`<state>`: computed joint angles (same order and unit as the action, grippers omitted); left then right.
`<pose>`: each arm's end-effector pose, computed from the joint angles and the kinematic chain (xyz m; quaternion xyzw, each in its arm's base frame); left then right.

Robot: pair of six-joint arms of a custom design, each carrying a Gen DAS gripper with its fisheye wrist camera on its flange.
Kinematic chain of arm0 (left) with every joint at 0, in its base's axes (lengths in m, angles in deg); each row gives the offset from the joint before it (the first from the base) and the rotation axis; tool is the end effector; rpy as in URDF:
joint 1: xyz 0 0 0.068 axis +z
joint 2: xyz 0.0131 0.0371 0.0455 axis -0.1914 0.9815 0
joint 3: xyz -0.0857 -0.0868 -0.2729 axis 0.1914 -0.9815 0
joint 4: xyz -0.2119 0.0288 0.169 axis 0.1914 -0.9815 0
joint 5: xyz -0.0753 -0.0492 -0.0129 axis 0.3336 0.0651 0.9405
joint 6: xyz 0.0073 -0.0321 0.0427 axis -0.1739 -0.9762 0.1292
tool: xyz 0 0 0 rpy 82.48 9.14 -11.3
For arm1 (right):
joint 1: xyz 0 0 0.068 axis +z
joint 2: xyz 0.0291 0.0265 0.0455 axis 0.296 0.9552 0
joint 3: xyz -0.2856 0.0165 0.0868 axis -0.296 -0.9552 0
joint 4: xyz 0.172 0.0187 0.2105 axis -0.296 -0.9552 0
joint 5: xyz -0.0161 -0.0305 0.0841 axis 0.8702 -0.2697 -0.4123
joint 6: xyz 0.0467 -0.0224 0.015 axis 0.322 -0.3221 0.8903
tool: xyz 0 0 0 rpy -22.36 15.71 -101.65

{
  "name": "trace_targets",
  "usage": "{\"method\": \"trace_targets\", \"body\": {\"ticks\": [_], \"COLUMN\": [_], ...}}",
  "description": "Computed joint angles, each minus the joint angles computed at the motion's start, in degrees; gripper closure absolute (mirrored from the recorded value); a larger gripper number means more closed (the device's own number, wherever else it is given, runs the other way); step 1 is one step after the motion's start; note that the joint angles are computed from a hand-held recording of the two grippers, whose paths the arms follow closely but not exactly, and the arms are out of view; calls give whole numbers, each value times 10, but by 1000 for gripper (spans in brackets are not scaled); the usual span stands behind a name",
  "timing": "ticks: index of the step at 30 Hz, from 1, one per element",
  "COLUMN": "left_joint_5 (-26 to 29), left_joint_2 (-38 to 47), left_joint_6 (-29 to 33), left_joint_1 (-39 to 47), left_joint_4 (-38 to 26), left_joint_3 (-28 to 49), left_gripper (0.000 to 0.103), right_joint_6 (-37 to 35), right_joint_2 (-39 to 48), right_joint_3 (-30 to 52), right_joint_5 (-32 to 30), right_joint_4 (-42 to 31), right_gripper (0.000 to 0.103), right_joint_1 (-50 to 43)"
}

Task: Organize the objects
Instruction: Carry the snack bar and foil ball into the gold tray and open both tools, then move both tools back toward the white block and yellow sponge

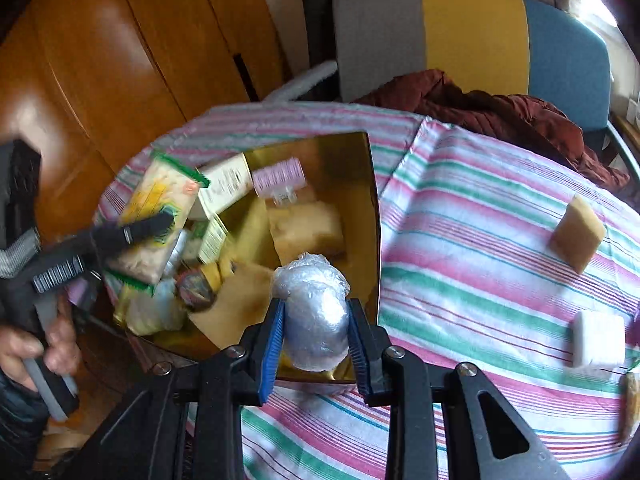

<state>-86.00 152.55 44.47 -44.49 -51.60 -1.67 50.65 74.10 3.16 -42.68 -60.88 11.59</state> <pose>0.2687 -0.1640 0.2608 -0.0825 0.9126 -0.0917 0.3899 0.3207 -0.0135 0.2272 -0.2363 0.9157 0.1881 0.2650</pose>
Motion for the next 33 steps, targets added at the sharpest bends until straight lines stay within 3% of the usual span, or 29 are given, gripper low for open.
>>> {"method": "trace_targets", "body": {"ticks": [9, 13, 23, 33], "left_joint_5": [-3, -19, -94, -156], "left_joint_2": [34, 29, 12, 5], "left_joint_6": [13, -16, -61, -67], "left_joint_1": [20, 0, -62, -111], "left_joint_4": [8, -5, -50, -93], "left_joint_3": [27, 13, 1, 17], "left_gripper": [70, 58, 44, 41], "right_joint_6": [10, 17, 42, 53], "right_joint_2": [10, 7, -26, -52], "right_joint_3": [-23, -25, -40, -56], "right_joint_5": [42, 34, 18, 15], "right_joint_4": [9, 9, 19, 27], "right_gripper": [62, 60, 56, 56], "right_joint_1": [23, 11, 3, 0]}}
